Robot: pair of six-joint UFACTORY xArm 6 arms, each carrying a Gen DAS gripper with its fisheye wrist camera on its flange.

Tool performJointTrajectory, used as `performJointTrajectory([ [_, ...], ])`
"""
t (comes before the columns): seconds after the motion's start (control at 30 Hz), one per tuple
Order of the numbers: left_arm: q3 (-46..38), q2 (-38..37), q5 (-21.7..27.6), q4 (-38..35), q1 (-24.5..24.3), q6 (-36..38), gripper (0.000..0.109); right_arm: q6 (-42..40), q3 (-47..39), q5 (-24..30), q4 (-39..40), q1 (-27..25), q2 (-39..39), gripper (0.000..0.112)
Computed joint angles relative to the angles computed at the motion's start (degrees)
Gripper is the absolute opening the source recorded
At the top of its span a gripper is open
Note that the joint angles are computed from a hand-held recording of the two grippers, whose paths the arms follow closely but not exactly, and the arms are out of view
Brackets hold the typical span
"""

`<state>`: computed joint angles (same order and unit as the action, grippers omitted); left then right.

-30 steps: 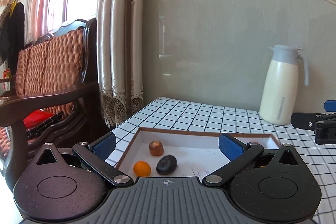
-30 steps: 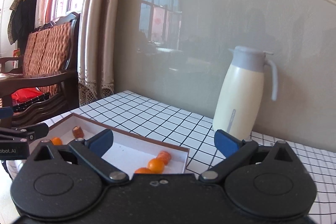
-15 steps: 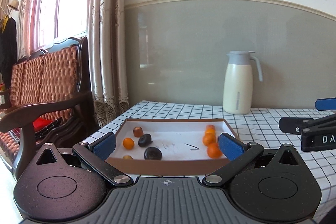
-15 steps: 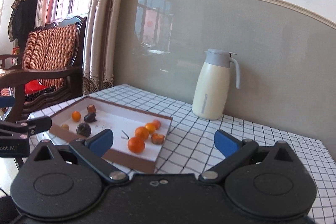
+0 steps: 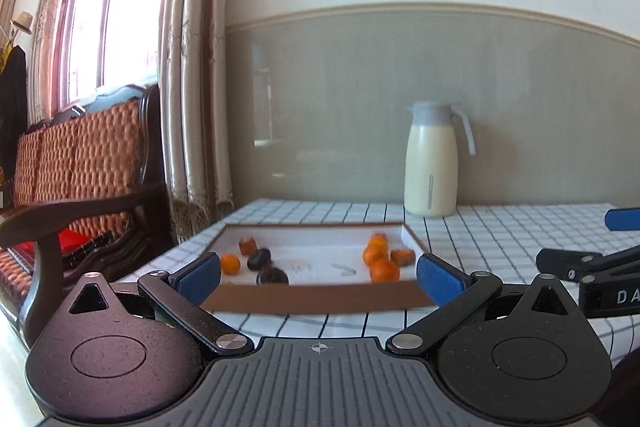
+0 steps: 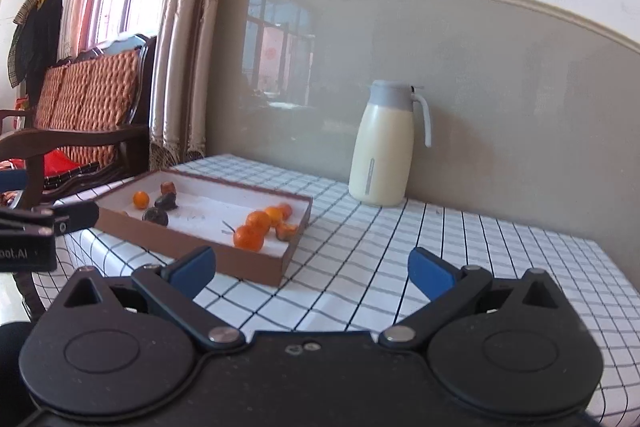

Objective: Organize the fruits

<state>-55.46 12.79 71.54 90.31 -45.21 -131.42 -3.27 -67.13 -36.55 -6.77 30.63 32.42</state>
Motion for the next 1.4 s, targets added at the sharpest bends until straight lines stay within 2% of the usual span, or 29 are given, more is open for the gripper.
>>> performJointTrajectory([
  [0.13,0.88,-0.53,-0.94,-0.01,0.59,-1.90,0.103,0.26,0.11,-1.80,0.64,0.04,0.45,0.097],
  [0.4,0.47,0.81,2.88,1.03,-1.42,-1.94,0.103,-0.24,0.68,-4.06,1.23,0.09,0.78,0.097],
  [1.4,1.21,0.28,2.58,1.38,-1.01,-3.21,0.103,-0.76,0.22,-2.43,2.04,0.29,0.73,0.097],
])
